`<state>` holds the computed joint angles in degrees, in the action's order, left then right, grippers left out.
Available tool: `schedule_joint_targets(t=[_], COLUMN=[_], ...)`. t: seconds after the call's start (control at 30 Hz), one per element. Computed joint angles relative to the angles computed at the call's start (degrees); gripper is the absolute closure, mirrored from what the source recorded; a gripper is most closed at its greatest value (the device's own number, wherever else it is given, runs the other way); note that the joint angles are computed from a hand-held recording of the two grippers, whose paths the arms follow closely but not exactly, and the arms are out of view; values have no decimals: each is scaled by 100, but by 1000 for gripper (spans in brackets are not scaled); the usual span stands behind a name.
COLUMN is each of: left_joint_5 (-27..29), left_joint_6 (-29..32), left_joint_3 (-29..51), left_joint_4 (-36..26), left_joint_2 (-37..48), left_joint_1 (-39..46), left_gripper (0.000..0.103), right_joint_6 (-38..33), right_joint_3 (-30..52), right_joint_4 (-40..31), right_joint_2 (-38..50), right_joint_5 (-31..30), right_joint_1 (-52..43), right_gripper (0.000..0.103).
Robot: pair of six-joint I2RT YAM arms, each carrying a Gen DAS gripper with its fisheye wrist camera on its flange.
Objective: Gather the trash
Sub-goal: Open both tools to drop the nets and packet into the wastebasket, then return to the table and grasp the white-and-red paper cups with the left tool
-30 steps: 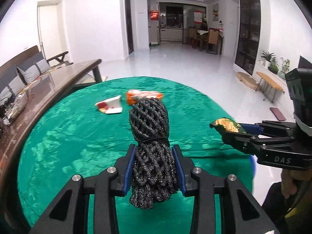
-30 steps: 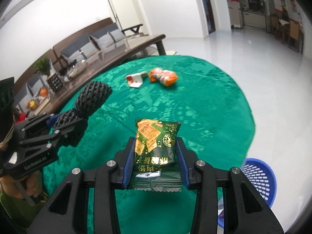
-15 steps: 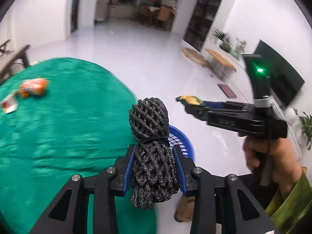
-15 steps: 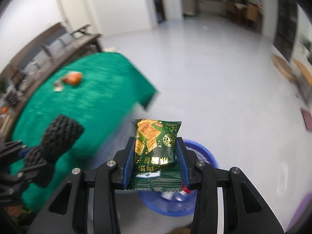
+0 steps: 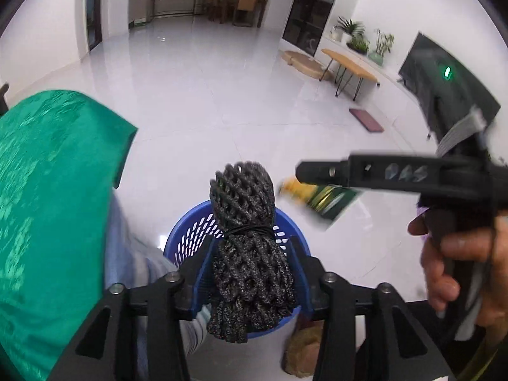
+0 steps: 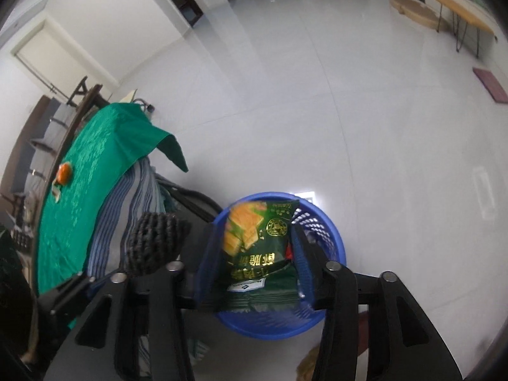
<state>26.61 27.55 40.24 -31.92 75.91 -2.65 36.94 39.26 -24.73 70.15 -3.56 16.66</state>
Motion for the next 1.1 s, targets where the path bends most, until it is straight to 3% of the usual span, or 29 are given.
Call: schedule_joint_targets(t=[0.03,0.1,0.3,0.4,0.53,0.6,0.7,0.77,0.9,1.1], left_joint_5=[-127,-165,501,868,1195,1201,1148,1095,893,713], left_joint_6=[-49,-100,398,1082,2358,2992,3424,3490,3044,2337], left_joint_3=[-18,-54,287,502,929,1147,1542,1906,2790,3772], left_joint_4=[49,20,-857,-1507,-2505,-2706,-2623,-2518,-2244,-1742], left_joint_2=[21,-89,-541,-779,-633,-376,179,633,1647,2683], left_joint_1=[-89,-93,844,1852,3275,4063,4904,5273,5674,5776], left_gripper=[53,53,50,37,37,37,37,37,37,37], right_joint_6=[15,10,-29,-11,47,25,-98,-233,-749,-1252], right_joint_3=[-75,-100,28,181,624,877,1405,1801,2727,3692], right_joint_4=[59,19,-199,-302,-415,-441,-306,-108,238,228], right_joint_2=[-61,-199,-600,-632,-352,-160,379,890,2122,3287], right_joint_5=[-59,-55,307,601,1452,1940,2555,2765,2591,2434], right_joint_1=[-74,-145,-108,107,977,1580,2667,3254,4010,4402], right_gripper=[35,35,24,21,20,19,14,12,11,11])
